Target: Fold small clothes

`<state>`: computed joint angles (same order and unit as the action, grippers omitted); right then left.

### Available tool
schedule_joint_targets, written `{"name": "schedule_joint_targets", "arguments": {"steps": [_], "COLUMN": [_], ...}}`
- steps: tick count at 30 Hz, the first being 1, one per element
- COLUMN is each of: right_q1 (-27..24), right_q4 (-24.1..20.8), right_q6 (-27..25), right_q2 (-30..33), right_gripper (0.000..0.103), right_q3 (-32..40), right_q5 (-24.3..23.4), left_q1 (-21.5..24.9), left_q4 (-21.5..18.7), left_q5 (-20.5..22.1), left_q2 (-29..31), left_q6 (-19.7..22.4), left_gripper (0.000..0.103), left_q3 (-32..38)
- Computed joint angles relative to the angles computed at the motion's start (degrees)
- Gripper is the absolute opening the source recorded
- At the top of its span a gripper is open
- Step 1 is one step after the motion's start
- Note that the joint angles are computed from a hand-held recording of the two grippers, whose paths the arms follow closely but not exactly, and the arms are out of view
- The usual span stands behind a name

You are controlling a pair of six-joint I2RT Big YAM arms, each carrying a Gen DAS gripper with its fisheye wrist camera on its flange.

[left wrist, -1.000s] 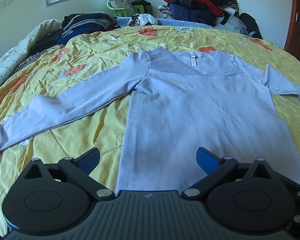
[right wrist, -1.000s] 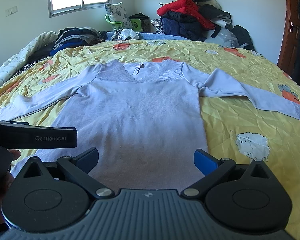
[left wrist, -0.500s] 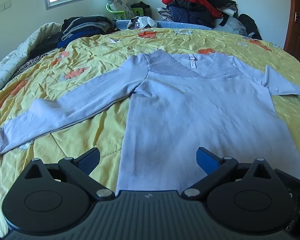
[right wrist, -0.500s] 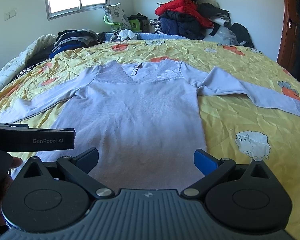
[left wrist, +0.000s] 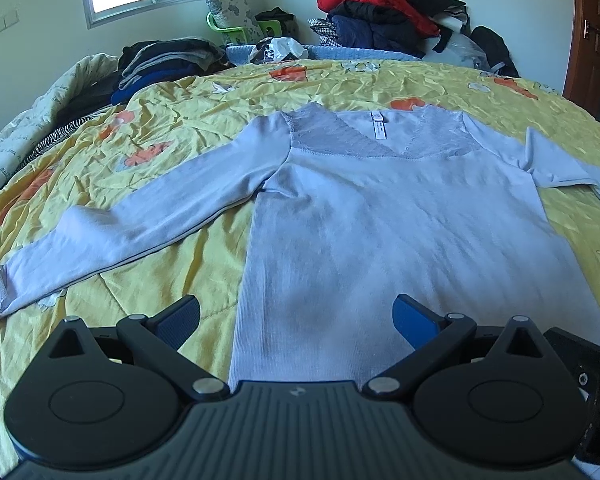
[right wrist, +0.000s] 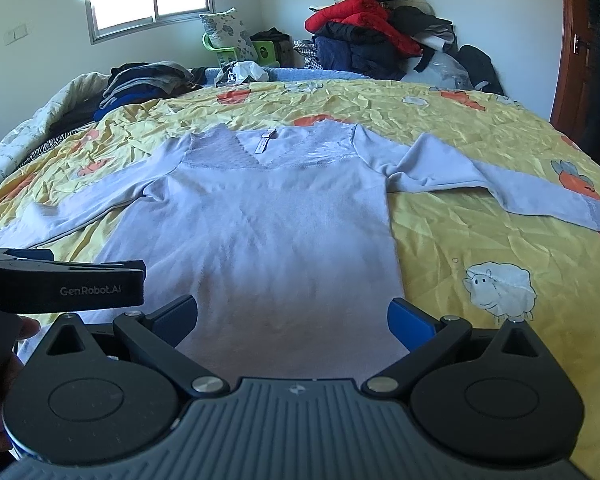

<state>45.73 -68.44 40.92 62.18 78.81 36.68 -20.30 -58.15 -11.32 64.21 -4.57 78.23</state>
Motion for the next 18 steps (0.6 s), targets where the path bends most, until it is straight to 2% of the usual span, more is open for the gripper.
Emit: {"name": "schedule_joint_targets", "arguments": {"steps": [5,18], "right_q1": [-0.38,-1.65], "right_q4": [0.11,1.49], "right_q6": [-0.03,-0.15], "right_q2": [-0.17,-1.08], "right_gripper": [0.102,0.102], "right_q3": [-0.32,-1.29], "right_q5": [-0.27,-0.21], "left_q1": [0.25,-0.80], "left_q4": [-0.29,0.75], "left_q5": [0.32,-0.74], "left_q2": [0.08,0.66], "left_q6": [-0.66,0.68], "left_gripper": [0.103,0.103], "left_q3": [0.11,0.10]}}
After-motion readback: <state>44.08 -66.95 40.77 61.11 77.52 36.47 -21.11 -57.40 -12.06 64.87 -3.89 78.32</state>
